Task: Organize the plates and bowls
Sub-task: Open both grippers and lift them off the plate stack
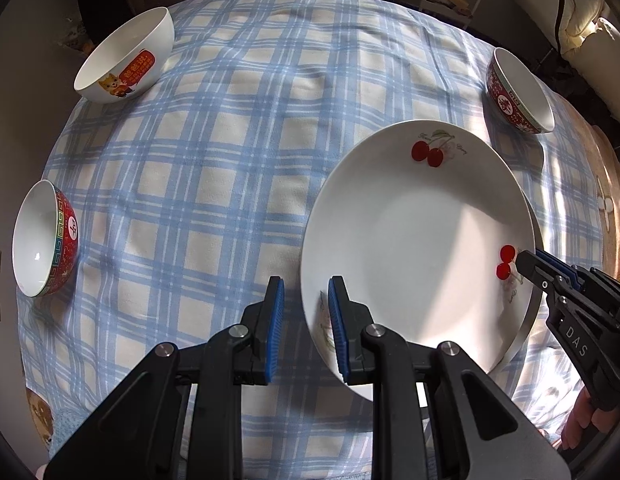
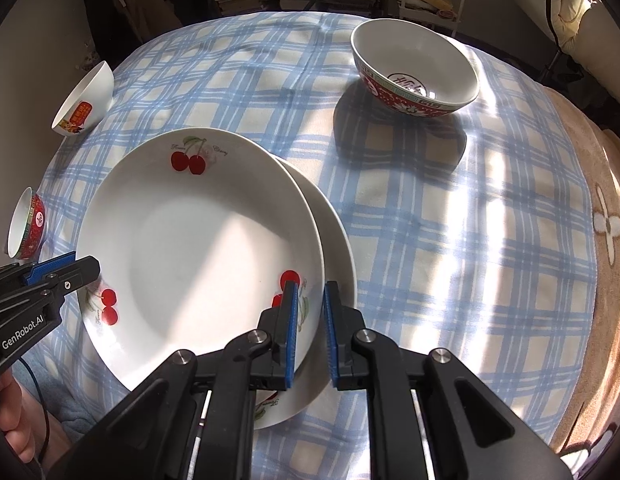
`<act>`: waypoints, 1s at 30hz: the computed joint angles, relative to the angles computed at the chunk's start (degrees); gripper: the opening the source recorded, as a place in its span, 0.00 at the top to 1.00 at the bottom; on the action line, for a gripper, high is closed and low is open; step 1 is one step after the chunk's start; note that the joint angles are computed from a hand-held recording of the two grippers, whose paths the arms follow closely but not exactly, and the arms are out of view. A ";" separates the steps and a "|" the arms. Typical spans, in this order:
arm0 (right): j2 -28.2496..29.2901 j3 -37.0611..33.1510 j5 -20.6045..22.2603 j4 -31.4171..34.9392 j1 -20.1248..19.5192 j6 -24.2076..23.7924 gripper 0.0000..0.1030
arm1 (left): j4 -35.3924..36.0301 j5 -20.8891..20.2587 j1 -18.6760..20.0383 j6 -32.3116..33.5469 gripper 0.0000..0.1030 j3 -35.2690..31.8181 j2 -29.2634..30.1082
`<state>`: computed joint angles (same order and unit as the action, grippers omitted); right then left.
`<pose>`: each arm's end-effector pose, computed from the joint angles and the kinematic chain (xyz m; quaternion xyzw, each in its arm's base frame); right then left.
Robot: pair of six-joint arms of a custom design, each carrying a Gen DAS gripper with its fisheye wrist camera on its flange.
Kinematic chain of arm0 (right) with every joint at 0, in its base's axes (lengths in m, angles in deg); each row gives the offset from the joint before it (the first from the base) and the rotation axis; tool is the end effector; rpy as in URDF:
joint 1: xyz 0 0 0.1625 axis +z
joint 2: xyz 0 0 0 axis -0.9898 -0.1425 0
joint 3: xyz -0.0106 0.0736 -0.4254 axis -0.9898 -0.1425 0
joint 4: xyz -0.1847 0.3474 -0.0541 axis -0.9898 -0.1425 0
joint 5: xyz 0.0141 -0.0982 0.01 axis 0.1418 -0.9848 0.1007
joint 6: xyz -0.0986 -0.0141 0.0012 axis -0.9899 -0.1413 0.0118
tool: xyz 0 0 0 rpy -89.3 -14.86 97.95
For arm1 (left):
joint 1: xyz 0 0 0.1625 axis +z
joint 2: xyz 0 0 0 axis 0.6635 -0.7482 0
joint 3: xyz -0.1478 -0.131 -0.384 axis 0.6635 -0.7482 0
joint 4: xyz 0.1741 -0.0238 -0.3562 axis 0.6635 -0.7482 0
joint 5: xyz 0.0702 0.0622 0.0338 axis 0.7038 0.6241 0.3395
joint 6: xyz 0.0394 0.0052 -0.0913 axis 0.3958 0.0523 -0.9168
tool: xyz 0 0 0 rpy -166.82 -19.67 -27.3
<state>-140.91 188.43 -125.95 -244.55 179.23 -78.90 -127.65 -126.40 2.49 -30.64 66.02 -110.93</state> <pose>0.1423 -0.5200 0.1711 0.1089 -0.9390 0.0873 0.3143 -0.2305 -0.4988 0.0383 -0.0009 0.9148 -0.1243 0.3842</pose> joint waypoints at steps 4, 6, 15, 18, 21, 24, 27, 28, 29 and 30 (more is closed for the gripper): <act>-0.50 0.06 1.24 -0.47 -0.45 0.14 0.84 | 0.20 -0.50 0.42 0.10 0.78 0.00 -0.44; -0.86 0.15 1.63 -0.83 -0.39 0.15 0.84 | 0.46 -0.39 0.34 0.11 0.78 -0.01 -0.55; -2.35 0.10 4.69 -1.63 -0.08 0.08 0.80 | 3.35 -0.05 -0.44 -0.78 0.77 -0.81 -2.17; -2.68 -0.03 5.51 -2.46 0.56 -0.53 0.62 | 5.37 0.74 -0.73 -0.99 0.69 -1.33 -3.06; -2.42 -1.03 6.95 -2.59 1.32 -1.40 0.57 | 7.22 2.46 -1.00 -1.50 0.57 -1.55 -4.23; -1.20 -3.14 7.74 -2.07 2.48 -2.00 0.39 | 10.10 3.90 -0.80 -2.57 0.53 -2.01 -5.85; 0.52 -5.33 8.49 -2.68 4.00 -3.58 0.25 | 12.79 5.43 -0.29 -3.71 0.43 -2.34 -7.69; 1.10 -6.14 8.93 -2.76 4.47 -4.10 0.16 | 14.00 5.95 0.01 -4.07 0.37 -2.66 -8.19; 1.83 -6.91 9.23 -3.03 4.96 -4.51 0.13 | 15.18 6.40 0.40 -4.30 0.34 -3.02 -8.69; 2.63 -7.77 9.51 -3.26 5.47 -4.78 0.06 | 16.30 6.88 0.81 -4.48 0.29 -3.42 -9.13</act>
<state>-138.28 180.66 -116.45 -247.81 184.70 -83.68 -111.34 -119.52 3.30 -35.12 62.59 -120.06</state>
